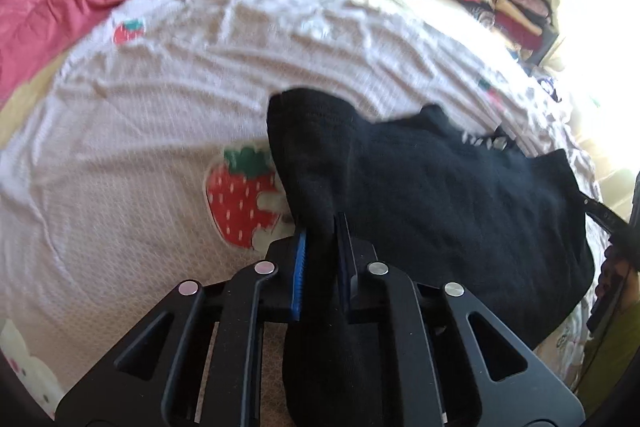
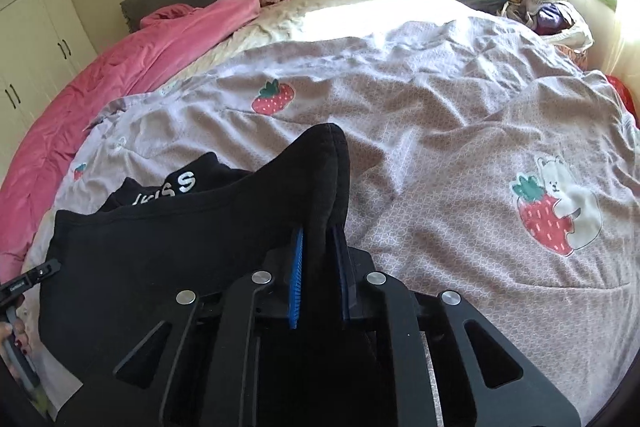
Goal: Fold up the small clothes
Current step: 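Open both tools and release the folded hem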
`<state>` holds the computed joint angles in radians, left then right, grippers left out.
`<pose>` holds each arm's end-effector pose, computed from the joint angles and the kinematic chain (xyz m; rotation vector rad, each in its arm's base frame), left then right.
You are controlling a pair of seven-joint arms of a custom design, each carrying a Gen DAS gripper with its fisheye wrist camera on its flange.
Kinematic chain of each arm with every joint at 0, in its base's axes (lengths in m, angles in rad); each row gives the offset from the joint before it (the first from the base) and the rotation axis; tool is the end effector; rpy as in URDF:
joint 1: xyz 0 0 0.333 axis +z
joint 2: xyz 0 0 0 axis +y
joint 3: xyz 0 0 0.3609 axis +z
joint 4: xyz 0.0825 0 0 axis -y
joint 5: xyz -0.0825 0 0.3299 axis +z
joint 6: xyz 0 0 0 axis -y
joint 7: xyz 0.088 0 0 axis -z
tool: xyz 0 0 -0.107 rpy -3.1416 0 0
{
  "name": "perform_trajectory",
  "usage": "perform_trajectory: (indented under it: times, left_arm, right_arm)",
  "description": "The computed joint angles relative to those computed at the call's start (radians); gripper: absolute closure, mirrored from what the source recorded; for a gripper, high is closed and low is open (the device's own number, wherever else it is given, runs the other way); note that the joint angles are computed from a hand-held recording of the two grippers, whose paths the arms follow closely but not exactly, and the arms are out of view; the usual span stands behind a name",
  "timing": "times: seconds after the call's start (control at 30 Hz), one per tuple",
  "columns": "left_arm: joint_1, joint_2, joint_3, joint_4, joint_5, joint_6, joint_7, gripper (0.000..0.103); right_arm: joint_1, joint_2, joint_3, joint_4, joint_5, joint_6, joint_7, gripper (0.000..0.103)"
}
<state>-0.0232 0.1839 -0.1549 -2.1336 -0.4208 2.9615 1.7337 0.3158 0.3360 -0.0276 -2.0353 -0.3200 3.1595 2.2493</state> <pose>0.5722 -0.0695 0.4726 -1.9928 1.8751 -0.8662 0.5862 0.2054 0.4508 -1.6433 1.7497 -0.4475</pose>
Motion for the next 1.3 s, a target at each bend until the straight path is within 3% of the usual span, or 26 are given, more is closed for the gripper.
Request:
perform_trajectory:
  times: [0.07,0.27,0.57,0.7,0.8,0.83,0.93,1.1,1.3]
  left_arm:
    - [0.002,-0.004,-0.002,-0.002,-0.004,0.022,0.01,0.099]
    - [-0.064,0.027,0.078,-0.006,0.166,0.023,-0.124,0.098]
    - [-0.031,0.016,0.055,-0.013,0.182,0.017,-0.136,0.089]
    - [-0.028,0.003,0.054,-0.026,0.187,0.016,-0.139,0.086]
    - [-0.022,-0.009,0.048,-0.033,0.182,0.01,-0.129,0.086]
    - [-0.024,-0.016,0.053,-0.038,0.191,0.008,-0.132,0.086]
    - [-0.034,-0.036,0.065,-0.053,0.222,0.015,-0.154,0.086]
    - [-0.021,-0.089,0.036,-0.097,0.182,0.043,-0.126,0.083]
    - [-0.039,-0.15,-0.011,-0.168,0.058,0.06,-0.016,0.079]
  right_arm:
    - [0.08,-0.013,-0.104,-0.018,-0.033,0.033,0.051,0.095]
    - [0.125,0.017,-0.152,0.015,-0.086,-0.05,0.114,0.093]
    - [0.134,0.002,-0.167,0.017,-0.207,-0.105,0.253,0.079]
    - [0.16,-0.023,-0.192,0.004,-0.312,-0.123,0.347,0.074]
    - [0.18,-0.052,-0.211,-0.015,-0.406,-0.123,0.45,0.06]
    - [0.212,-0.065,-0.249,-0.023,-0.479,-0.111,0.526,0.056]
    - [0.246,-0.099,-0.274,-0.032,-0.616,-0.109,0.637,0.055]
    - [0.227,-0.13,-0.211,-0.043,-0.706,-0.093,0.674,0.05]
    - [0.153,-0.141,-0.056,-0.073,-0.656,-0.089,0.56,0.047]
